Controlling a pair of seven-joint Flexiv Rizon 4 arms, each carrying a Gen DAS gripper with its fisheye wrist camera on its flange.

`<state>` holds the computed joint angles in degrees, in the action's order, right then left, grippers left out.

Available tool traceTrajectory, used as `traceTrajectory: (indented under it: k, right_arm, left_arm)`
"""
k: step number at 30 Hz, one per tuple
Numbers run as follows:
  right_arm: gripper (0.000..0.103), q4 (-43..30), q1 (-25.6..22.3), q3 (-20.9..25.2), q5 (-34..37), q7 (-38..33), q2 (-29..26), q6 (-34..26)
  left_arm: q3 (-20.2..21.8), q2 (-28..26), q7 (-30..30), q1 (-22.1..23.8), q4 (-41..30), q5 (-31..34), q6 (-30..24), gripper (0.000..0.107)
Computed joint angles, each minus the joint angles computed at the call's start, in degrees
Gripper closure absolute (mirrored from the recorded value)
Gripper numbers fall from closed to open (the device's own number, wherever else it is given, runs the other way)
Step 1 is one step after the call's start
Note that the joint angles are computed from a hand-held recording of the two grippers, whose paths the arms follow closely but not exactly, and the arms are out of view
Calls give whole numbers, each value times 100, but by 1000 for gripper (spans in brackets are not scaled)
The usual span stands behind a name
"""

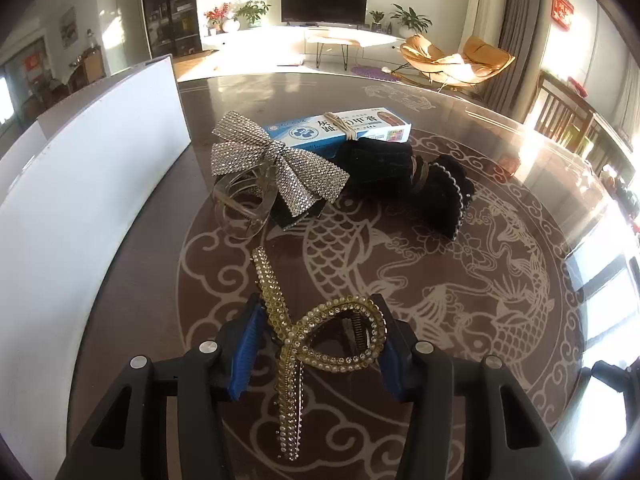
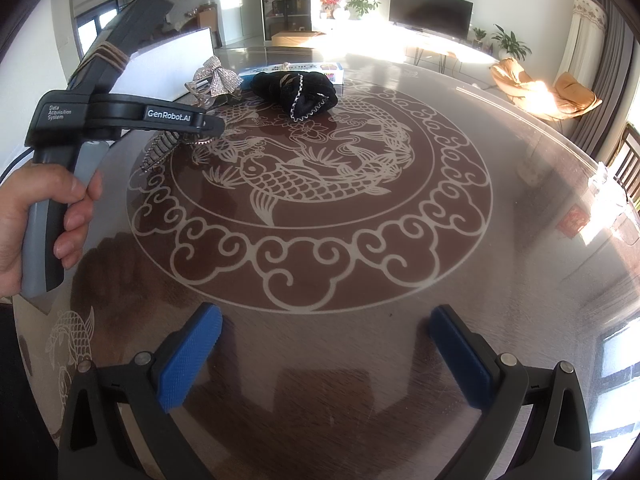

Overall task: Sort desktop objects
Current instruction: 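Grasp the gold rhinestone claw clip with the left tool, then grasp the black velvet drawstring pouch with the right tool while the left tool holds the clip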

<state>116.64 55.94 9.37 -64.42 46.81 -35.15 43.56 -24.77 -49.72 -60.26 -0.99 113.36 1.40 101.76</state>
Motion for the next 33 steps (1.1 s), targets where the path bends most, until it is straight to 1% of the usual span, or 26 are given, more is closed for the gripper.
traceTrajectory:
  k: [3, 4, 6, 7, 9, 12, 13, 15, 16, 18, 20, 21, 22, 23, 25, 26, 27, 29, 31, 33]
  right_arm:
    - [0, 0, -1, 0, -1, 0, -1, 0]
    - [0, -1, -1, 0, -1, 0, -1, 0]
    - [0, -1, -1, 1, -2, 0, -1, 0]
    - [0, 37, -21, -45, -136, 82, 15, 96]
    - [0, 153, -203, -288, -905, 284, 65, 554]
    - [0, -41, -492, -460, -1163, -423, 83, 235]
    - [0, -145, -704, -532, -1326, -638, 52, 375]
    - [0, -483, -1194, -619, -1410, -1215, -146, 883]
    - [0, -697, -1383, -630, -1243, -1597, -292, 1080]
    - [0, -1137, -1611, -666, -815, -2383, -611, 1362]
    - [0, -1565, -1741, -602, -187, -3358, -939, 1450]
    - [3, -1668, -1783, -626, -115, -3519, -1052, 1625]
    - [17, -1622, -1752, -836, -315, -3306, -1036, 2053]
    - [35, -1574, -1679, -1004, -431, -3057, -1008, 2262]
    - [56, -1384, -1399, -1365, -711, -2347, -894, 2467]
    - [59, -1299, -1291, -1451, -861, -2030, -858, 2536]
    - [59, -1228, -1175, -1429, -883, -1893, -813, 2421]
    - [59, -1100, -902, -1251, -798, -1783, -733, 2021]
    - [59, -1007, -561, -1004, -608, -1693, -658, 1495]
    - [58, -907, -182, -852, -600, -1182, -601, 1078]
  left_arm:
    - [-107, 99, 33, 499, 518, 306, 399, 55]
    - [-210, 91, 24, 751, 679, 435, 506, 55]
    - [-292, 50, -5, 1101, 922, 701, 783, 55]
    - [-376, 27, -13, 1299, 989, 829, 795, 55]
    - [-457, 24, -29, 1523, 1065, 985, 780, 55]
    - [-495, 28, -38, 1633, 1100, 1085, 757, 55]
    - [-482, 48, -40, 1641, 1116, 1103, 763, 55]
    - [-476, 42, -61, 1607, 1089, 1095, 748, 55]
    - [-502, 34, -68, 1635, 1094, 1107, 740, 55]
    - [-501, -14, -71, 1628, 1069, 1119, 750, 55]
    - [-474, -4, -85, 1603, 1081, 1123, 773, 55]
    - [-457, 6, -91, 1585, 1080, 1121, 776, 55]
    - [-455, 15, -97, 1584, 1087, 1125, 777, 55]
    - [-458, 17, -102, 1587, 1088, 1129, 775, 55]
    - [-456, 13, -107, 1585, 1083, 1135, 774, 55]
    - [-455, 13, -109, 1585, 1083, 1137, 774, 55]
    - [-475, 11, -107, 1619, 1094, 1152, 767, 55]
    - [-493, 4, -106, 1647, 1102, 1165, 764, 55]
    - [-500, 2, -101, 1665, 1107, 1173, 762, 55]
    - [-498, 1, -101, 1659, 1104, 1170, 764, 55]
